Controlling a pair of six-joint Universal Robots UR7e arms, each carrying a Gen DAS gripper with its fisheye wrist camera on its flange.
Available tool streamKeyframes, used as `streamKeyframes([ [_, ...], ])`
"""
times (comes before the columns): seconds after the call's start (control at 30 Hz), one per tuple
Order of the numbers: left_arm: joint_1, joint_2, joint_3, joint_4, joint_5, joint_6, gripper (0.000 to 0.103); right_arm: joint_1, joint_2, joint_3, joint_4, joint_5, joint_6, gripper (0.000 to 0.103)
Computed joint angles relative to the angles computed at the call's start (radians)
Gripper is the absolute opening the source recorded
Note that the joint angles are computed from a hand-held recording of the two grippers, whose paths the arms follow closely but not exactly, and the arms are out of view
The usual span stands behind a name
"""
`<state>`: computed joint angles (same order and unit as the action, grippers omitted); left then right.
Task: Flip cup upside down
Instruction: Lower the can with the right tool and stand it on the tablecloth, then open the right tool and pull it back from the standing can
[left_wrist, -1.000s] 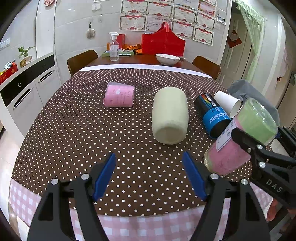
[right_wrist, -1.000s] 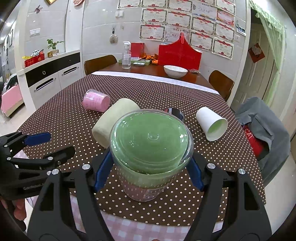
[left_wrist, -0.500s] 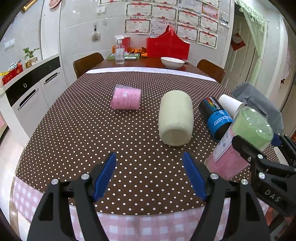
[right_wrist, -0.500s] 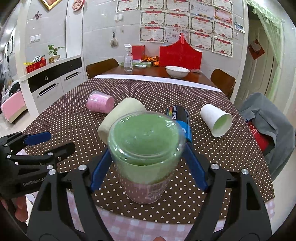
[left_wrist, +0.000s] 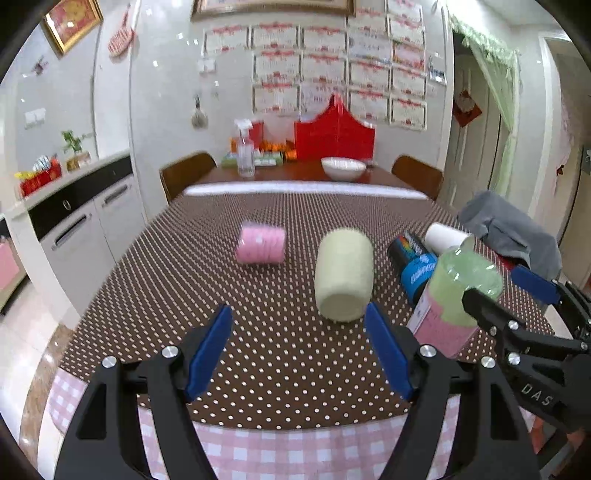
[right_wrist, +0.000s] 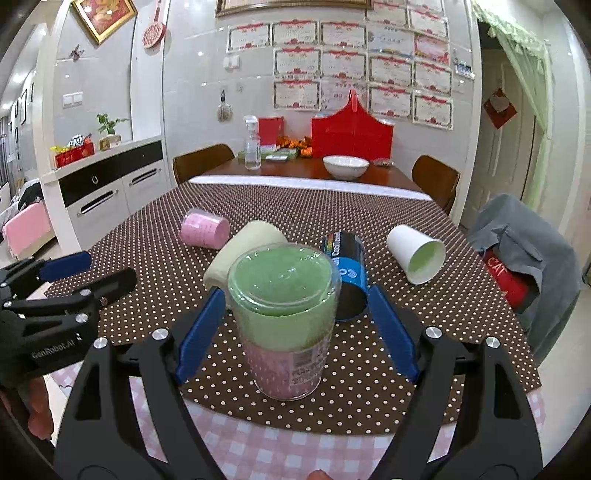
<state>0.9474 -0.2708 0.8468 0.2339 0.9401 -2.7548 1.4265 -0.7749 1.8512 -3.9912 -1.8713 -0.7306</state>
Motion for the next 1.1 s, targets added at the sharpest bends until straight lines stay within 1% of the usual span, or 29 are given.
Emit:
streamKeyframes([
  [0.17, -0.029, -0.122, 0.232, -0.242, 0.002, 0.056, 0.075, -0.003, -0.011, 0.065, -0.120, 0.056, -0.022, 0.081],
  [0.27, -0.050, -0.177, 0.343, -0.370, -0.008, 0.108, 0.076, -0.012, -0.025, 0.114, -0.186, 0.122, -0.020, 0.085],
  [0.3, -0.055, -0.189, 0.369, -0.400, -0.008, 0.120, 0.076, -0.014, -0.028, 0.126, -0.202, 0.140, -0.020, 0.090],
  [0.33, -0.060, -0.208, 0.406, -0.442, -0.003, 0.138, 0.076, -0.016, -0.028, 0.142, -0.235, 0.161, -0.023, 0.091],
  [0.43, -0.071, -0.251, 0.490, -0.541, 0.017, 0.177, 0.076, -0.015, -0.022, 0.167, -0.316, 0.188, -0.039, 0.092],
  [0.47, -0.074, -0.264, 0.516, -0.575, 0.022, 0.187, 0.081, -0.014, -0.021, 0.174, -0.335, 0.193, -0.043, 0.093],
  [0.53, -0.078, -0.284, 0.559, -0.630, 0.039, 0.203, 0.083, -0.015, -0.017, 0.185, -0.376, 0.210, -0.049, 0.093],
  [0.63, -0.083, -0.300, 0.596, -0.681, 0.056, 0.223, 0.084, -0.020, -0.012, 0.199, -0.421, 0.228, -0.054, 0.097],
  [0.77, -0.085, -0.310, 0.624, -0.721, 0.083, 0.238, 0.086, -0.022, -0.006, 0.200, -0.436, 0.234, -0.052, 0.097],
  [0.93, -0.081, -0.307, 0.632, -0.753, 0.087, 0.259, 0.086, -0.023, 0.002, 0.196, -0.452, 0.240, -0.044, 0.097],
  [1.1, -0.074, -0.318, 0.656, -0.784, 0.119, 0.264, 0.086, -0.023, 0.006, 0.200, -0.465, 0.244, -0.048, 0.097],
])
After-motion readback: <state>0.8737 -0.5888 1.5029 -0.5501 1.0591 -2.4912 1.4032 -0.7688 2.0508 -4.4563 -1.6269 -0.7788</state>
